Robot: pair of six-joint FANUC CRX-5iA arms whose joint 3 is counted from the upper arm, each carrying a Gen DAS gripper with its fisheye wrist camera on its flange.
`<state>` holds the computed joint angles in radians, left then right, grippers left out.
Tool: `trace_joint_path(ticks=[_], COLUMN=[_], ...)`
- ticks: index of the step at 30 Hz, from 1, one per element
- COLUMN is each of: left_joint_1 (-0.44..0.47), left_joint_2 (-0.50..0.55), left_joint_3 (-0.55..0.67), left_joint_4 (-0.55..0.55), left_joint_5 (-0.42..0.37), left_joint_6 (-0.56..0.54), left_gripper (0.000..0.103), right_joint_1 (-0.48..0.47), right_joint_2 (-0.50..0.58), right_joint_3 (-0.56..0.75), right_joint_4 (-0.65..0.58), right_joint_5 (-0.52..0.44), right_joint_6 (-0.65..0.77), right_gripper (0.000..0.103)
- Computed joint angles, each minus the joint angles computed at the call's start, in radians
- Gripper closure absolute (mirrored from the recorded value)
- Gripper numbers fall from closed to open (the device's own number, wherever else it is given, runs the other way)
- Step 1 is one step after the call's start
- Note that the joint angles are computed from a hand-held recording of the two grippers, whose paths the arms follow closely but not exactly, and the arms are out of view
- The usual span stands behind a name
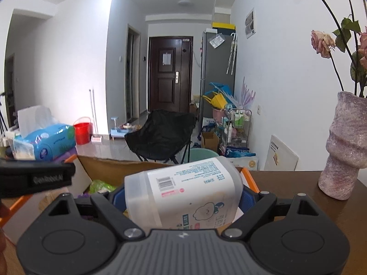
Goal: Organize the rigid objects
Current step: 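Open the left gripper to drop the plug adapter while the right drops the jug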
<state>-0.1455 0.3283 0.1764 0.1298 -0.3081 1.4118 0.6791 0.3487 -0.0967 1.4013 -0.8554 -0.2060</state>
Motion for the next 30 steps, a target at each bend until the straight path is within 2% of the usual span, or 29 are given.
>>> trace_joint_path(ticks=[1, 2, 3, 5, 18, 30], left_joint_1=[-0.001, -0.003, -0.003, 0.003, 0.008, 0.015], left_joint_2=[-0.009, -0.018, -0.023, -0.032, -0.041, -0.087], left_joint_3=[-0.009, -0.012, -0.013, -0.035, -0.001, -0.059], left_joint_4=[-0.019, -0.063, -0.081, -0.036, -0.131, -0.1], left_joint_5=[0.017, 0.031, 0.037, 0.055, -0.006, 0.017], left_joint_6=[0.015, 0.056, 0.071, 0.036, 0.142, 0.096], left_gripper=[0.016, 0.013, 0.009, 0.001, 0.0, 0.0], right_joint_1=[0.003, 0.008, 0.012, 0.012, 0.008, 0.028], right_joint_2=[-0.002, -0.002, -0.005, -0.021, -0.057, -0.108], right_joint_3=[-0.001, 0.001, -0.001, -0.017, -0.051, -0.107], right_joint_4=[-0.003, -0.01, -0.011, -0.01, 0.007, 0.027], right_joint_5=[-0.009, -0.024, -0.038, -0.034, -0.028, -0.07], right_joint_6=[0.011, 0.019, 0.018, 0.004, -0.045, -0.089], right_gripper=[0.011, 0.002, 0.0, 0.0, 0.0, 0.0])
